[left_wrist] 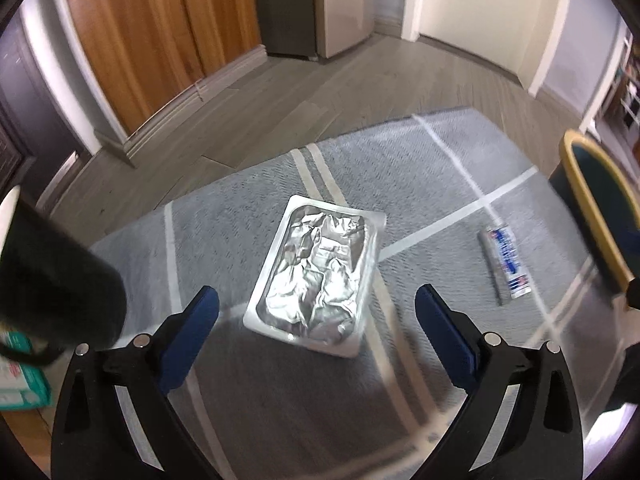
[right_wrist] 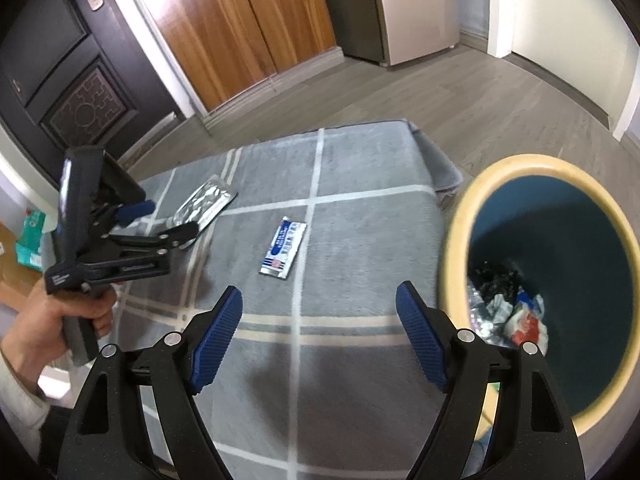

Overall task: Collect trash
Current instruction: 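Move both open grippers back over the foil blister pack and small packet, then grasp the silver foil blister pack with the left gripper while the right gripper grasps the small blue-white packet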

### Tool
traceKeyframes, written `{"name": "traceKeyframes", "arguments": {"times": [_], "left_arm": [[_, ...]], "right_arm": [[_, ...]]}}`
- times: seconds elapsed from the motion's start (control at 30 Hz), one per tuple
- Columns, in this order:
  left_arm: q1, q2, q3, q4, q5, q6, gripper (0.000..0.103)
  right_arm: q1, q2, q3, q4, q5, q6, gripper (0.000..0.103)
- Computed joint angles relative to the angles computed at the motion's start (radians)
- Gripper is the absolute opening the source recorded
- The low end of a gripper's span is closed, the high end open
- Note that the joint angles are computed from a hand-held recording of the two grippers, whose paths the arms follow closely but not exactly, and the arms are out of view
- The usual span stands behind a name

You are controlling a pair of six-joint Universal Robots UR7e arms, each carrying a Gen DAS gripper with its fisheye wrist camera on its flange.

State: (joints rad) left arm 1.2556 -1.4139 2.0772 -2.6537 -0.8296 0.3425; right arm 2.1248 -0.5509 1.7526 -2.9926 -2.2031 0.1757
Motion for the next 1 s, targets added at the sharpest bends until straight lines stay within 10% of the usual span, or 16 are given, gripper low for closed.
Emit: {"name": "traceKeyframes", "arguments": {"times": [0.43, 0.6, 1.0], "left_arm": [[0.066, 0.064, -0.048, -0.045, -0.072, 0.067, 0.096], [0.067, 0.052, -0.028, -0.105, -0.089, 0.092, 0.069], [0.09, -0.059, 0.024, -0.076, -0.103, -0.034, 0.068]], "right_arm": [[-0.011, 0.123, -0.143, 0.062, 0.002, -0.028, 0.08], [-0.014, 0.145, -0.173, 0.073, -0.006, -0.035, 0.08], [-0.006, 0.244, -0.289, 0.143, -0.124, -0.082, 0.077]]}}
